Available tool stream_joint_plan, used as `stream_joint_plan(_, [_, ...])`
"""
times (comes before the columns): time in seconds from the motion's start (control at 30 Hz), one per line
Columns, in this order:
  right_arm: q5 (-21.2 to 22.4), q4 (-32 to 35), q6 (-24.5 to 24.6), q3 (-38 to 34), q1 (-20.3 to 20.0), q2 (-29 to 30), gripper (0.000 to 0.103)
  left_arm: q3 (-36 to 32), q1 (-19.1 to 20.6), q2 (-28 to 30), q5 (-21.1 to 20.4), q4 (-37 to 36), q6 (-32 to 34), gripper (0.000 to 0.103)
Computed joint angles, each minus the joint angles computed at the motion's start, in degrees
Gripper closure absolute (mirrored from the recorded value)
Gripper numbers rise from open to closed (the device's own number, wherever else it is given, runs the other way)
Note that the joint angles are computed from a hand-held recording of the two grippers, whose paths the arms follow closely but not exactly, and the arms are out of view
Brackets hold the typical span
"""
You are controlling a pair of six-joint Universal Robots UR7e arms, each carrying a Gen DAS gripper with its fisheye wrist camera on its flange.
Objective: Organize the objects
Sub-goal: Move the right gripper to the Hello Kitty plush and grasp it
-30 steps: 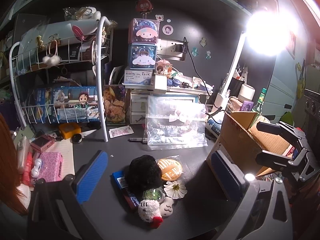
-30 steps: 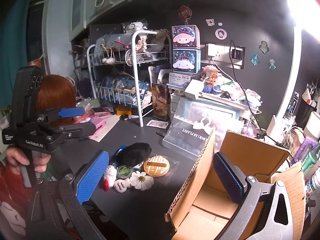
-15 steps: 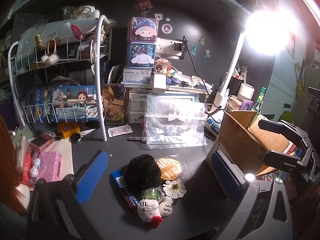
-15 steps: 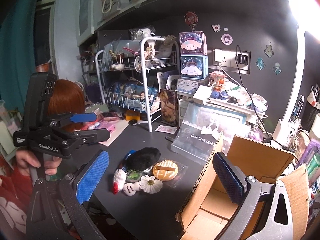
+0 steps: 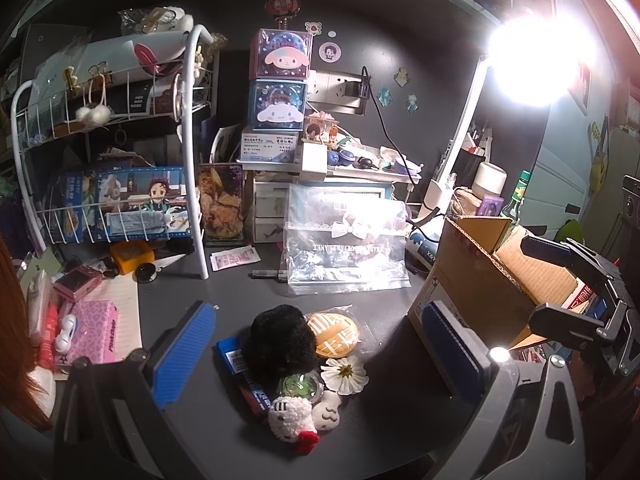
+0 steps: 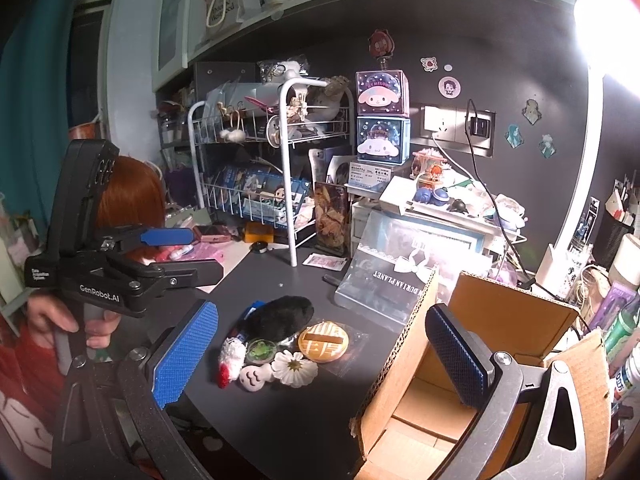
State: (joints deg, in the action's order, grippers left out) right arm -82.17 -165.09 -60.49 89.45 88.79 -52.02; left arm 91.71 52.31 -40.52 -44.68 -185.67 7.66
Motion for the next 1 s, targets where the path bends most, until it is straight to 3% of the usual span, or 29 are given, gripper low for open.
stream_joint_plan(0.23, [-0.4,-3.8,-2.6,1.9,0.2,-0.3,0.000,-0.2,0.0,0.2,-0.2,-0.2,-0.1,0.001])
stream_joint_plan(0.47, [-1.1,-12.4,-7.3,6.9,2.0,-0.1,0.000,0.6,0.7,-0.7,0.8,-0.7,1.5,0.001])
stream_joint_plan(0.53, [-1.1,-13.5,-8.2,8.1,2.6,0.3,0.004,1.0,1.4,-1.2,1.5,-0.6,2.0,0.001])
stream_joint_plan(0.67, [-2.0,-11.1,-7.0,8.5,3.5,2.4,0.027,2.1,3.3,-2.8,1.0,0.1,1.7,0.001])
stream_joint_plan(0.77, [-4.1,-7.1,-6.3,7.5,3.4,5.3,0.028,2.9,5.1,-3.9,-0.7,1.1,1.8,0.001])
stream_joint_plan(0.9, [-5.5,0.9,-1.1,4.0,2.1,9.8,0.044,3.2,7.9,-4.8,-4.0,4.6,1.9,0.001])
stream_joint_plan(1.0, [-7.2,1.1,1.8,2.2,1.3,13.1,0.052,3.7,9.7,-4.5,-5.8,4.6,3.0,0.001])
